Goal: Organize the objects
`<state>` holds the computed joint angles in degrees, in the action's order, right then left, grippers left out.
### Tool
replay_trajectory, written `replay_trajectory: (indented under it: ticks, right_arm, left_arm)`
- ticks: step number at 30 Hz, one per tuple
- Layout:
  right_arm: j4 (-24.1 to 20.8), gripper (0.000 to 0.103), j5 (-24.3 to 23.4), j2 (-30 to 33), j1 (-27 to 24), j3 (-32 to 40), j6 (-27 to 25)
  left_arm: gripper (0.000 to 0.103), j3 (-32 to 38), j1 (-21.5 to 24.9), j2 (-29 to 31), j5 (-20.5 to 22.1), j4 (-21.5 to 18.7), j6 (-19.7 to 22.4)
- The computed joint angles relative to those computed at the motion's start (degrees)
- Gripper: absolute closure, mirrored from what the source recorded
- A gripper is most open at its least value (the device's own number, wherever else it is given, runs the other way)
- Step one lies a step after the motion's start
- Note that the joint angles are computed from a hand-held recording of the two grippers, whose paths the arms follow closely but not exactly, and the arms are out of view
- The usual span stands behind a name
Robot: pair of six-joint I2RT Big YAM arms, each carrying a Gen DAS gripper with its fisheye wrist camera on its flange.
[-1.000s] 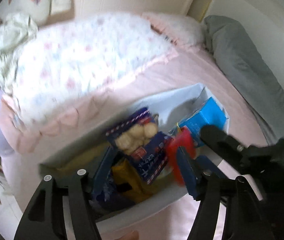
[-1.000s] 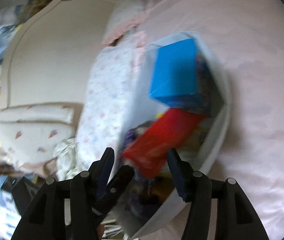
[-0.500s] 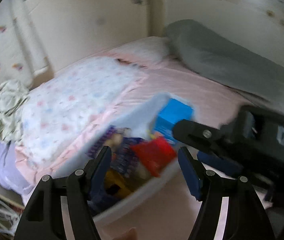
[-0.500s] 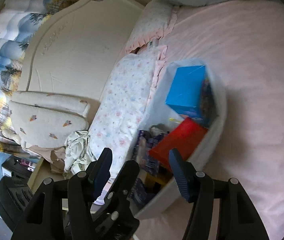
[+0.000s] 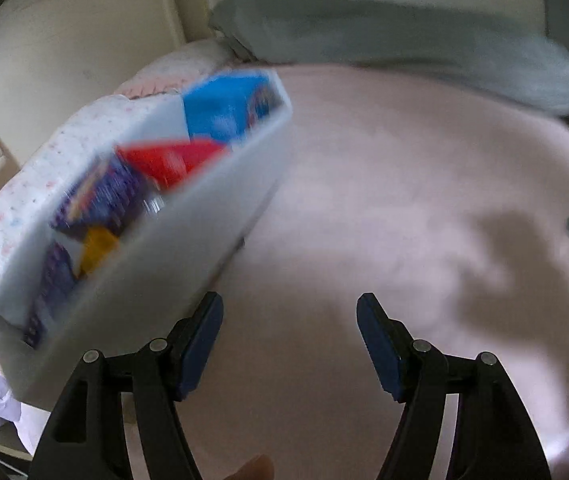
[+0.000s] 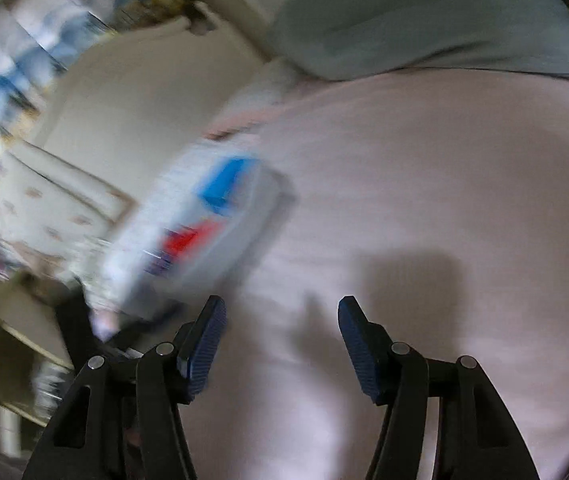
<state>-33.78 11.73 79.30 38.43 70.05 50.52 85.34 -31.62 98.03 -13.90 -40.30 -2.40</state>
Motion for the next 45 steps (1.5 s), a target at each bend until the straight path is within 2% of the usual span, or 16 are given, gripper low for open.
replay_trajectory:
  ticks: [2, 3, 4, 5, 6, 7, 8, 10, 12, 14, 15, 17, 21, 25, 28, 45]
  right_arm:
    - [-4.2, 0.045, 2.5, 0.4, 1.6, -1.4, 0.2]
    - [-5.5, 0.045, 4.3, 0.7, 2.6, -2.0, 0.2]
    - [-6.7, 0.045, 5.9, 1.1, 3.5, -2.4, 0.1]
    - [-8.5, 0.045, 7.9, 1.8, 4.7, -2.6, -0.4]
    - [-9.3, 0.045, 9.5, 2.3, 5.8, -3.1, -1.2]
    - [-8.1, 0.045, 12.1, 2.1, 7.0, -4.2, -2.3]
    - [-7.5, 0.041, 13.5, 1.7, 7.7, -4.7, -2.1]
    - [-7.9, 0.034, 12.1, 1.7, 7.3, -4.4, -2.0]
    - [-11.5, 0.032, 13.1, 2.9, 7.9, -2.4, -2.2]
    - [-14.2, 0.016, 14.1, 4.4, 9.0, -0.7, -4.0]
    - [-14.8, 0.011, 14.3, 4.9, 9.1, -0.5, -4.7]
    - [-16.5, 0.000, 14.5, 6.8, 8.9, 0.9, -5.0]
    - [-16.3, 0.000, 14.3, 6.9, 8.6, 0.4, -4.4]
    - [-21.8, 0.000, 17.5, 8.7, 8.2, 3.0, 1.6]
    - [-18.7, 0.000, 16.4, 7.3, 7.5, 0.8, 1.7]
    - [-19.2, 0.000, 17.1, 7.7, 7.5, 1.2, 1.1]
  left_arm:
    - [0.034, -2.1, -0.3, 0.5, 1.2, 0.7, 0.6]
    - [0.034, -3.3, -0.3, 0.1, 1.7, 2.0, 0.3]
    - [0.034, -5.6, -0.5, -1.1, 2.0, 5.1, -0.1]
    - [0.034, -5.9, -0.5, -1.4, 3.0, 5.3, 0.0]
    - [0.034, -6.1, -0.4, -1.5, 3.9, 5.2, 0.1]
    - [0.033, -6.3, -0.3, -1.7, 5.0, 5.2, -0.1]
    - [0.032, -6.4, -0.1, -1.6, 5.8, 5.1, -0.3]
    - [0.028, -6.6, 0.6, -1.6, 7.3, 5.2, -1.3]
    - [0.025, -6.4, 1.0, -1.5, 8.7, 4.8, -2.5]
    - [0.020, -6.5, 1.1, -1.5, 11.3, 4.6, -2.8]
    - [0.014, -6.4, 0.9, -1.4, 12.1, 4.4, -2.1]
    - [0.009, -5.7, -0.2, -0.6, 9.9, 3.9, -1.1]
    - [0.005, -4.4, 0.4, 0.4, 10.5, 3.5, -1.2]
    - [0.005, -4.4, 0.8, 0.6, 11.0, 3.7, -1.0]
    - [0.005, -4.0, 0.6, 0.9, 11.0, 3.6, -1.2]
    - [0.004, -4.1, 0.7, 0.8, 11.0, 3.6, -1.2]
